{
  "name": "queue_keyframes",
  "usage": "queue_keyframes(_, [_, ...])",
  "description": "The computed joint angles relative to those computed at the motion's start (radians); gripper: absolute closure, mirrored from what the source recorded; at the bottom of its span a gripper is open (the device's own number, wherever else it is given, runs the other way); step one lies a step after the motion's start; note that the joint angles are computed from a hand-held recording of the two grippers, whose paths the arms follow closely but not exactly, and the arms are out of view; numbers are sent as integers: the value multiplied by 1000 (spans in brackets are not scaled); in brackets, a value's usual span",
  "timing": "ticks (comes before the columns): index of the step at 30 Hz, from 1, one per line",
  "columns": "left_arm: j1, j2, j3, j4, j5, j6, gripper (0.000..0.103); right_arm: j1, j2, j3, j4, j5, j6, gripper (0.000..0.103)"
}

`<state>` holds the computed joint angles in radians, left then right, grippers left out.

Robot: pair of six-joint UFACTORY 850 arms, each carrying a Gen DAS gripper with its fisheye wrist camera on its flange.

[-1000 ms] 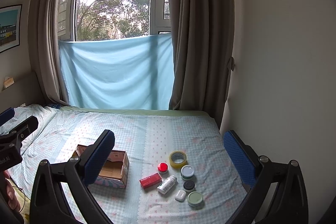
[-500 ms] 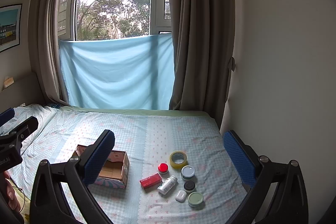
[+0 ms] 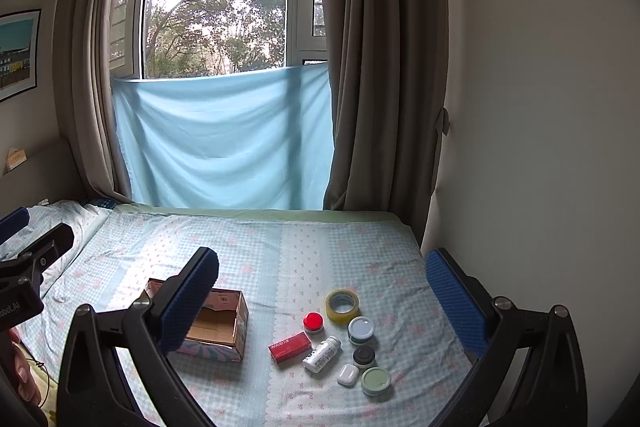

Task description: Organize rigid objects

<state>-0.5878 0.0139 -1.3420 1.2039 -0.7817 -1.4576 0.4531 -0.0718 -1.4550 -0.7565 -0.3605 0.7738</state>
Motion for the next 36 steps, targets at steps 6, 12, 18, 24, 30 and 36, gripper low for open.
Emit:
queue_keyframes(6, [29, -28, -35, -50, 29, 74, 0, 1, -26, -30, 13, -20, 4, 0])
queue_keyframes(12, [103, -105, -106, -249, 125, 320, 0, -20, -63, -61, 76, -88, -5, 0])
queue_keyframes(18, [174, -281, -219, -580, 212, 714, 0, -64, -109, -44, 112, -178, 25, 0])
queue_keyframes(24, [198, -510, -390, -838, 176, 1010, 0, -156, -188, -32, 260, -213, -54, 0])
queue_keyframes(30, [203, -793, -663, -983, 29, 1197, 0, -241, -335, -82, 432, -239, -173, 0])
queue_keyframes(36, [199, -1142, -1095, -1051, -213, 1302, 0, -305, -539, -220, 642, -334, -279, 0])
